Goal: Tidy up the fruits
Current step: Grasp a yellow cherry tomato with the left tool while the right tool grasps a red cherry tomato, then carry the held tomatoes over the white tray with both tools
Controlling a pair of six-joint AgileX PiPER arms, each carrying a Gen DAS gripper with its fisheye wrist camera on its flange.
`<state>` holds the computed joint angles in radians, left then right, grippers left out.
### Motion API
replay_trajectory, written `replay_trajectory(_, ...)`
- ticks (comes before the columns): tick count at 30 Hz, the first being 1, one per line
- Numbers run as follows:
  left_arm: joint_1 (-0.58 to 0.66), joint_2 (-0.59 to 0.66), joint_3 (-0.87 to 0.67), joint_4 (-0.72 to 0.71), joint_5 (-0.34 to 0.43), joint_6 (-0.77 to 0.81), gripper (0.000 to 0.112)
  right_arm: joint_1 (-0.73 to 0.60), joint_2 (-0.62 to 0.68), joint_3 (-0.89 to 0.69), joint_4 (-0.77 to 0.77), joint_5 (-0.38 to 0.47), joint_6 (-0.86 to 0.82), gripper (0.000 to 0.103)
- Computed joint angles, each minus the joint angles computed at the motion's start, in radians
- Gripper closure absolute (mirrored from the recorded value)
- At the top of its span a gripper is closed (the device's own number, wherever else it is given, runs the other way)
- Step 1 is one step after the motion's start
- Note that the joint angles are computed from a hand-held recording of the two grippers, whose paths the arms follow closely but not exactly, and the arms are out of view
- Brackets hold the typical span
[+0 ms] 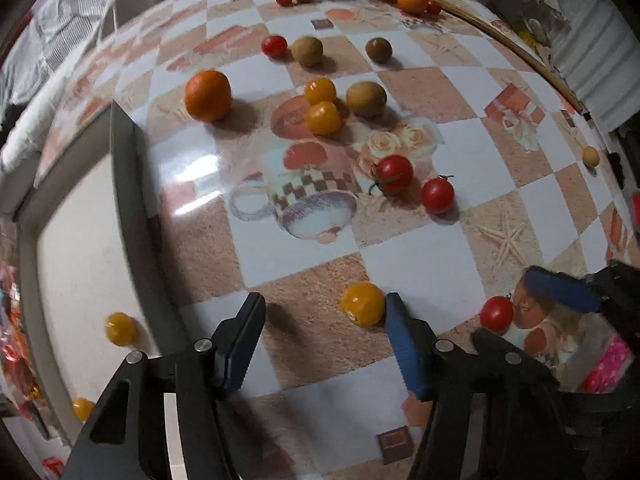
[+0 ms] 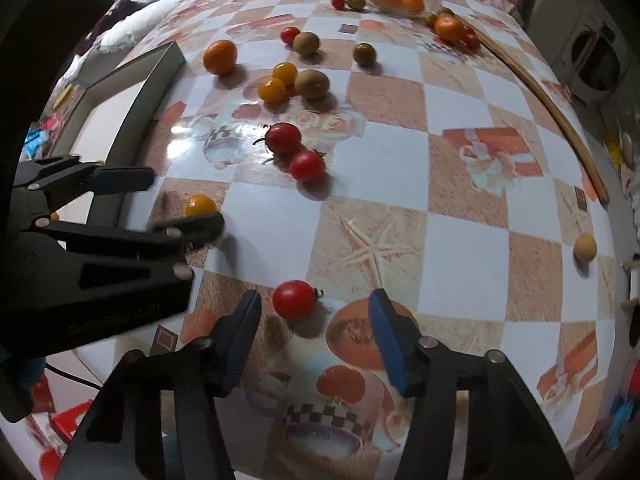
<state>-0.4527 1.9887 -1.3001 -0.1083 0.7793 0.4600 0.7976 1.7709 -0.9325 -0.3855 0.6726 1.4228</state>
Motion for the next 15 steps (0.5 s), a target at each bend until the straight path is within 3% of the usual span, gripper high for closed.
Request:
replay_trajectory(1, -0.003, 0.0, 0.003, 0.008, -0.005, -0.01, 0.049, -0.003, 0.008, -0.003, 0.005, -0.004, -0.01, 0.056)
replay_trajectory(5, -0.007, -0.009, 0.018, -0.02, -0.007, 0.01, 0.068, -0.004, 0.011, -0.011, 0.002, 0.009, -0.025, 0.075)
replay_trajectory(9, 0.009, -0.005, 0.008, -0.094, 0.019, 0.067, 0.09, -0.032, -0.032, 0.034, 0.033, -0.041, -0.03, 0.075)
replay_trajectory(15, 0.053, -0.011, -0.02, -0.162, 0.08, 0.066, 0.09, -0.098, -0.091, 0.075, 0.079, -0.079, -0.066, 0.075)
